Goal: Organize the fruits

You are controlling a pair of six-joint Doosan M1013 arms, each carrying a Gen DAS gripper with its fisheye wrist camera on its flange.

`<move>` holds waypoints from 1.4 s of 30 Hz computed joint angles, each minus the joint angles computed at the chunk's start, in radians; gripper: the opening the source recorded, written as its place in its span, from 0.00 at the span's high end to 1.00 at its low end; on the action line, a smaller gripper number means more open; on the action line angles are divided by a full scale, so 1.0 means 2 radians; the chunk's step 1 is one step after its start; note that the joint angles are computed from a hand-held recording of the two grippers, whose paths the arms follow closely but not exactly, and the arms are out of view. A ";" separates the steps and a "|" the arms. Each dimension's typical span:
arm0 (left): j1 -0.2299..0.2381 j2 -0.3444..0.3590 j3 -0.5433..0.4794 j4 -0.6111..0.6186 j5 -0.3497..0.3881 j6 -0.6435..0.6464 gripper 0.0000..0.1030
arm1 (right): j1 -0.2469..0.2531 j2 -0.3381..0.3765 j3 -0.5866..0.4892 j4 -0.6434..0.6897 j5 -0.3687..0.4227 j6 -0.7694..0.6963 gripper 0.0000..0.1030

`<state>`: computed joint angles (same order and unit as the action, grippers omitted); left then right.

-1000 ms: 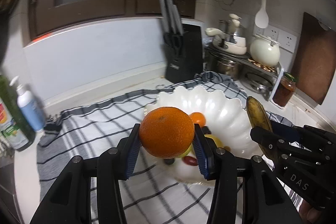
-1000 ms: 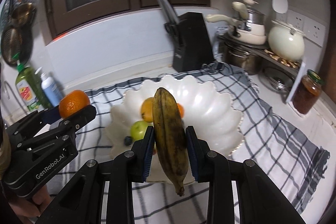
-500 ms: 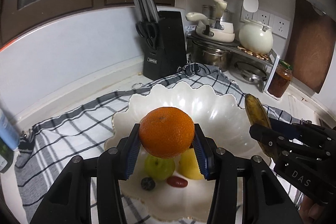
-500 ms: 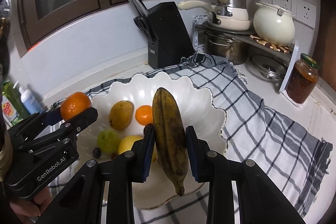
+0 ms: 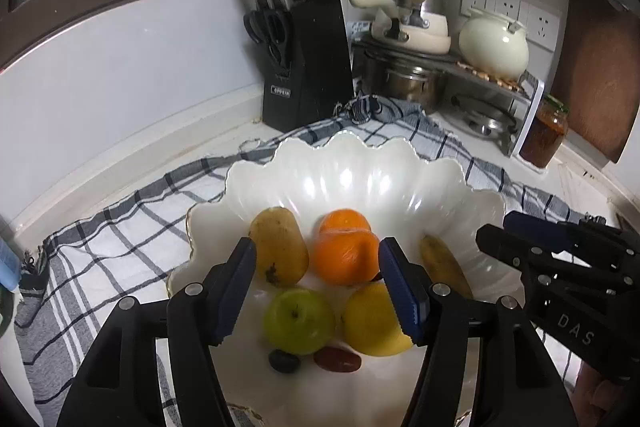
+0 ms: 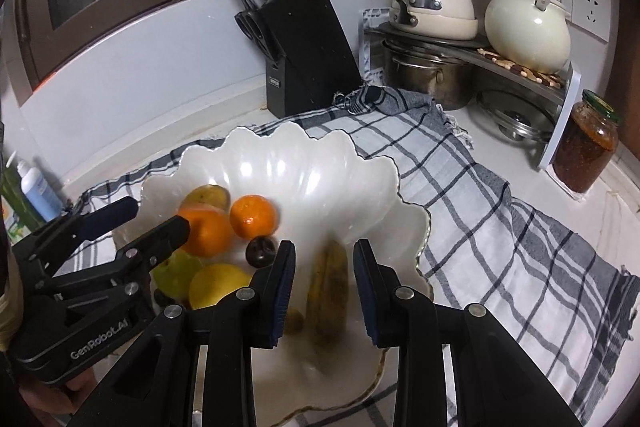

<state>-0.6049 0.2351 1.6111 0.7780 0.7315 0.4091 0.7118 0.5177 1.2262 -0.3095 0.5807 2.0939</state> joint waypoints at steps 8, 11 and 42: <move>-0.010 -0.014 0.008 0.024 0.016 -0.020 0.23 | 0.008 -0.013 0.015 -0.057 -0.006 0.059 0.48; -0.018 -0.024 0.014 0.041 0.032 -0.034 0.18 | 0.017 -0.024 0.027 -0.106 -0.009 0.103 0.41; -0.150 -0.142 0.121 0.155 0.229 -0.205 0.01 | 0.114 -0.119 0.155 -0.402 0.036 0.424 0.17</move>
<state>-0.9043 -0.0491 1.8528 1.0879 1.1896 0.0000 0.9407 0.2798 1.5368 -1.1141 0.6520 2.9412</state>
